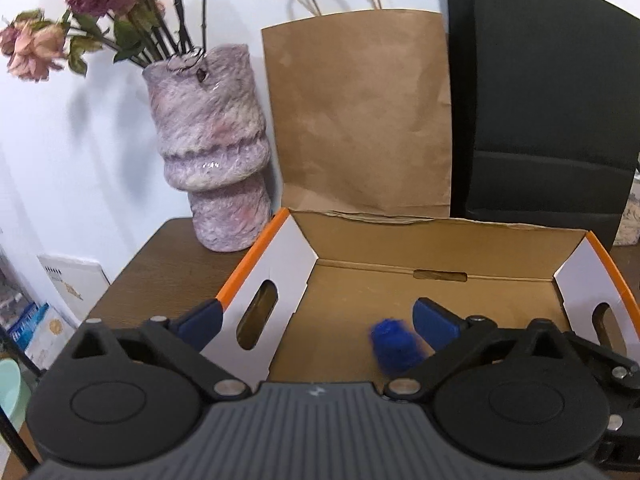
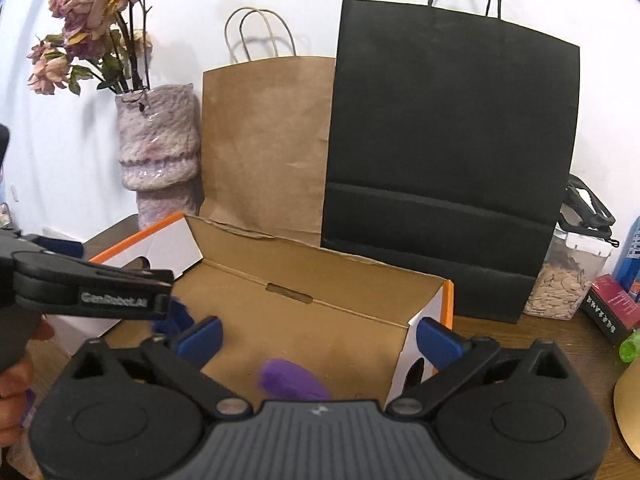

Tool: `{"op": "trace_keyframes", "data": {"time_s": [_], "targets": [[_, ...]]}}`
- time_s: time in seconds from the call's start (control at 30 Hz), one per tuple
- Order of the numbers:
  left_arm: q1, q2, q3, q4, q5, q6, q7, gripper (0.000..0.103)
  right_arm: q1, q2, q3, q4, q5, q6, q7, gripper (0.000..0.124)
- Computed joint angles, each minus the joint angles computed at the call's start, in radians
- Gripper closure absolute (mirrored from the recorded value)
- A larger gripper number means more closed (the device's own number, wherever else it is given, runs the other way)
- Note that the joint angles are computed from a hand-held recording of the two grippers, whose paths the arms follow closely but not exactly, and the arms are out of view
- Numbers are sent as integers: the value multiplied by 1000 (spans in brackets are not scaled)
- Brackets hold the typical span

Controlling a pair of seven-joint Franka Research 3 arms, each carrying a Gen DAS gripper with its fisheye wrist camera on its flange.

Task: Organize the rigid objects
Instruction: 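Open both tools to drop the caps into the cardboard box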

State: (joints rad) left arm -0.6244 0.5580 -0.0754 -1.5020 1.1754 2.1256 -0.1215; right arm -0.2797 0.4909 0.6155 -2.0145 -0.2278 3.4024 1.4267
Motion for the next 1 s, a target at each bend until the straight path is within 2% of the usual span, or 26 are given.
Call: {"op": "trace_keyframes", "data": {"time_s": [0.63, 1.0], "targets": [[-6, -27, -6, -28, 25, -4, -36, 0, -3, -23, -9, -25, -33, 21, 28, 21], [-14, -91, -33, -101, 73, -37, -100, 0, -47, -88, -11, -101, -173, 94, 150, 21]]}}
